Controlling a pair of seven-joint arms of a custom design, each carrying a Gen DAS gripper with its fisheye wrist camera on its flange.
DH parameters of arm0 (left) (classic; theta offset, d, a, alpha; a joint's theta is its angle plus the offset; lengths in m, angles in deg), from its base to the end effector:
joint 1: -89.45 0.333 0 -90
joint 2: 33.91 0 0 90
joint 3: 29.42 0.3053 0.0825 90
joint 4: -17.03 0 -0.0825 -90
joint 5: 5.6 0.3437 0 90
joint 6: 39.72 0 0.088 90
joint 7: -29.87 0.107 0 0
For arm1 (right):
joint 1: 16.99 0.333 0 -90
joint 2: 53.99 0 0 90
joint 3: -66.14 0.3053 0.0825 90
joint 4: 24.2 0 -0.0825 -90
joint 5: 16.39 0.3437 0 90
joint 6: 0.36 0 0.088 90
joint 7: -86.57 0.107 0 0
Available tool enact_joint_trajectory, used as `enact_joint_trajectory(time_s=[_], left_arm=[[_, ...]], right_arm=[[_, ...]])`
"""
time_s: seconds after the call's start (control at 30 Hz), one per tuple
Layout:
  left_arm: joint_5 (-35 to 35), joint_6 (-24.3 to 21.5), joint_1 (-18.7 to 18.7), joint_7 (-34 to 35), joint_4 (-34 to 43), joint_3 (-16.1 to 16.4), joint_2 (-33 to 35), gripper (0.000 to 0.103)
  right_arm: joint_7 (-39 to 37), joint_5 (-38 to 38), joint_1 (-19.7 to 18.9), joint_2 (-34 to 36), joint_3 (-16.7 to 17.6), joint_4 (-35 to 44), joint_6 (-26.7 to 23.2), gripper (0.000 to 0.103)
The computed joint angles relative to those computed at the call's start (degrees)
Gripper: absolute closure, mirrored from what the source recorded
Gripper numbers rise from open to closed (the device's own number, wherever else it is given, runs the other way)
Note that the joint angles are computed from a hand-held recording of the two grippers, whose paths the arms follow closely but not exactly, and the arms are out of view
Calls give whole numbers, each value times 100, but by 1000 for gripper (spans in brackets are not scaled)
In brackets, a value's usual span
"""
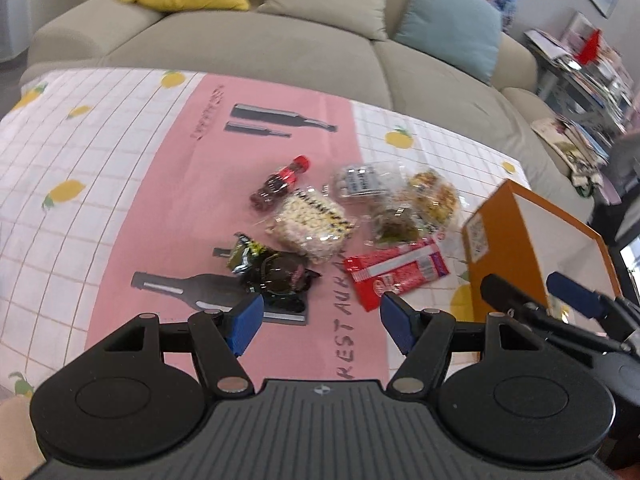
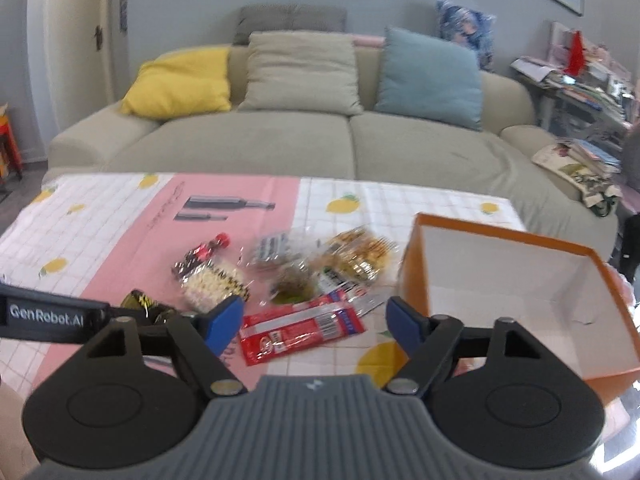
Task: Organize snacks
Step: 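Grasp the dark green snack bag with the left tool while the right tool grasps the clear brown-snack bag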
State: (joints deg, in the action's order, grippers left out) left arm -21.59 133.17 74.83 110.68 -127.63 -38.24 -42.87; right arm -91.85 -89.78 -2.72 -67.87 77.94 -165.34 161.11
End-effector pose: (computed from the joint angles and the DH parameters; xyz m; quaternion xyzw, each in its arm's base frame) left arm 0.4350 -0.1678 0.4246 -0.6734 0.6663 -0.3010 0.1092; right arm 0.3758 0.2393 0.4350 -0.6399 0.6384 -0.3029 0.3020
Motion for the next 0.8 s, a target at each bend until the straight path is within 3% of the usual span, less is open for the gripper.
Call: enact_joint_trajectory(time_s=[0.17,0.4,0.47,0.57,0.7,0.8], left_arm=[[31,-17,196,-276,257,-14,420,24],[838,-211,531,-1634,793,-88,1190,27],[668,-218,595,-1566,917,-162,1378,27],[1076,-280,544,-1926,1061,-68,1583,28],[917,-237,647,-1696,1126,-228,1756,30],[1194,-212,530,-1954,1157,-105,1843,36]], right_arm=[[-163,18,33,579,-131,319,243,30],[-391,31,208,1261,-433,739,375,30],[-421,0,262,1417,-521,854,374,30],[-410,-100,333,1614,-651,1007,405,30],[-178,-504,390,1812,-814,1186,445,30],[-37,-784,392,1983,-915,1345,522,30]])
